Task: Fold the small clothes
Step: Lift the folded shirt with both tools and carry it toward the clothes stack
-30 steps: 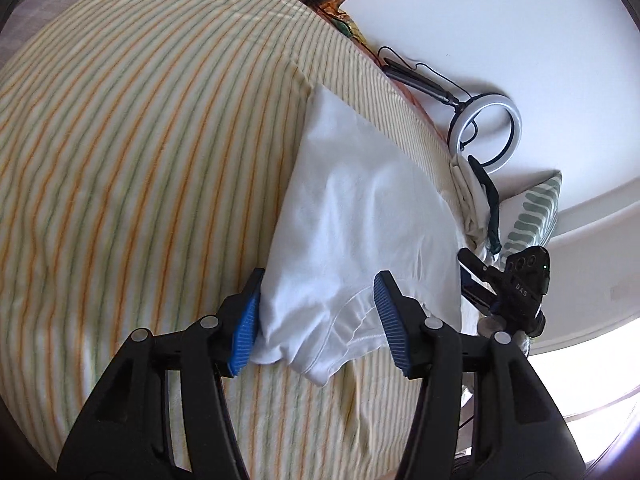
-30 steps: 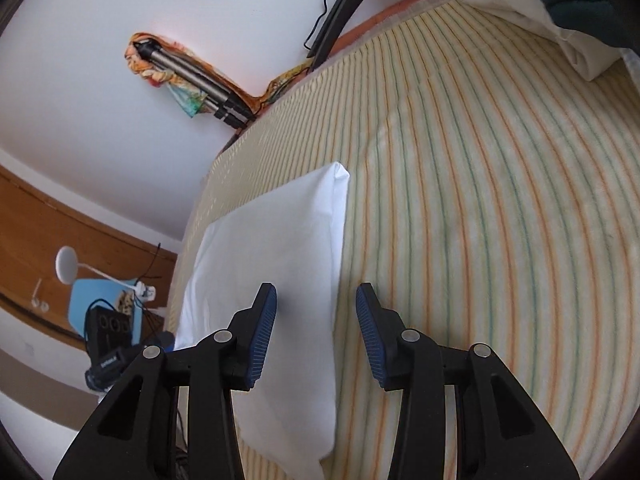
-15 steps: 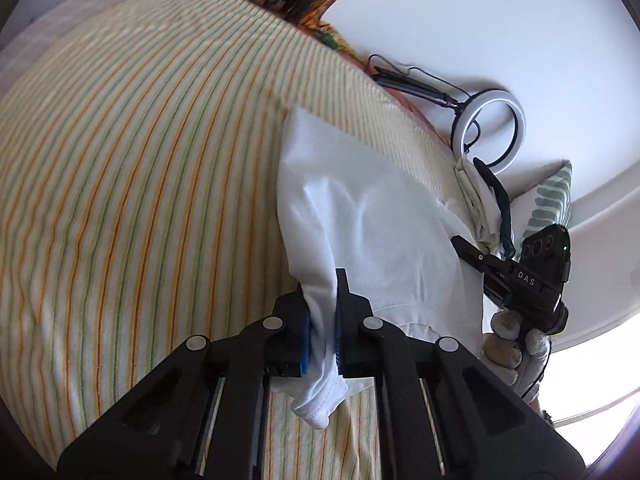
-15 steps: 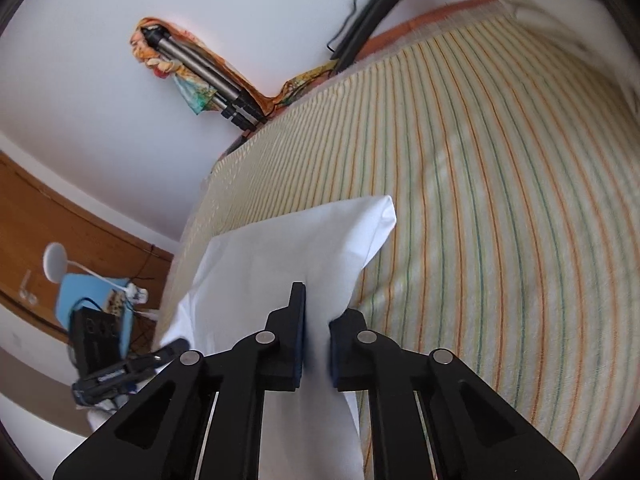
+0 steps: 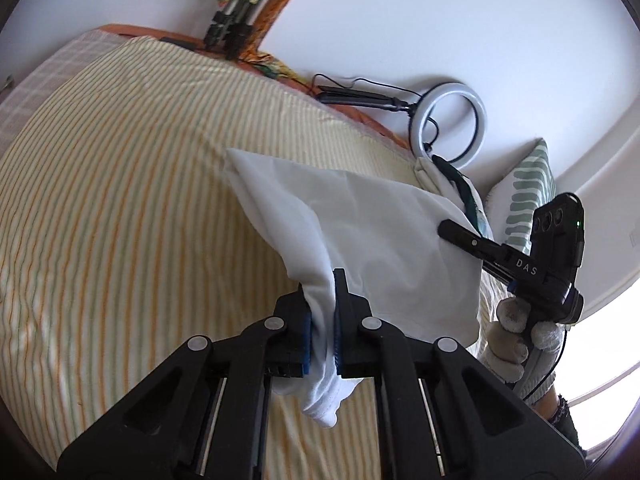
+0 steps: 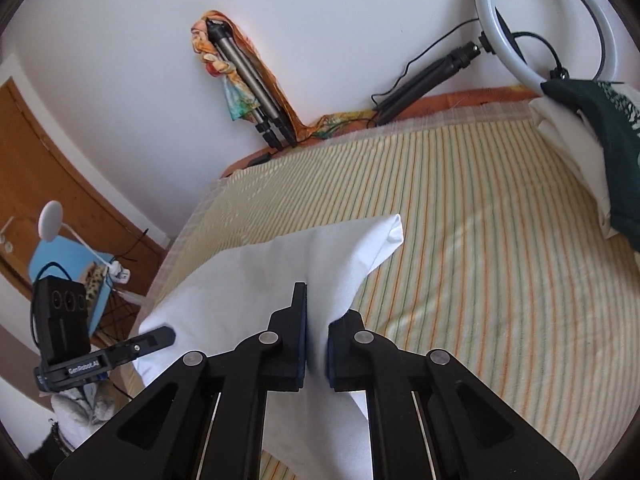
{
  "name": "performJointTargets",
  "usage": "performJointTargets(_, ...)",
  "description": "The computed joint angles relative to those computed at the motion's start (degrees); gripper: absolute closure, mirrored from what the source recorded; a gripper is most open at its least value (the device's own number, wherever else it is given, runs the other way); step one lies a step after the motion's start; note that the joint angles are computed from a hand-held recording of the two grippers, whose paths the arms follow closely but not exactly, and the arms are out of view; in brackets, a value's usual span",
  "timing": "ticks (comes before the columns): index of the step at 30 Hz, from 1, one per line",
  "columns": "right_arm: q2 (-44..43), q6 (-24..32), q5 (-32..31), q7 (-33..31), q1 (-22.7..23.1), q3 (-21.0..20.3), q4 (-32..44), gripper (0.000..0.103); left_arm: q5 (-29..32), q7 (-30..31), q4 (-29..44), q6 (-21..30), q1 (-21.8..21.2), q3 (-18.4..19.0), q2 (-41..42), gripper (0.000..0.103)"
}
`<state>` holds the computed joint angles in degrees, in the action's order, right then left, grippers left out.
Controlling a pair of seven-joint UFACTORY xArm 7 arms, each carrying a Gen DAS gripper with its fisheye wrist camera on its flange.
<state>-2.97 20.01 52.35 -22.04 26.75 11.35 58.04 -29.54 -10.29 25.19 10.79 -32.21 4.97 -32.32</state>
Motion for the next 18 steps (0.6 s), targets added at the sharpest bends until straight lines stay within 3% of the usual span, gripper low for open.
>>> performJointTargets(5,-3.64,1.22,-2.87,0.84,-0.97,-1.39,-1.30,0.097,-0.28,-0.65,4.28,-1.48,-2.47,-1.42,4.02,0.097)
performJointTargets(11,-8.23,2.84,-7.17,1.79,-2.28,-4.52,-3.20,0.097,-2.17,2.85,11.97,-2.46,-5.70,-1.86,11.83,0.097)
performJointTargets(18,-11.11,3.92,-9.68,0.50,-5.16,-9.27,-3.62,0.097,-6.68,8.44,25.29,-3.32,-5.52,-5.82,24.15,0.097)
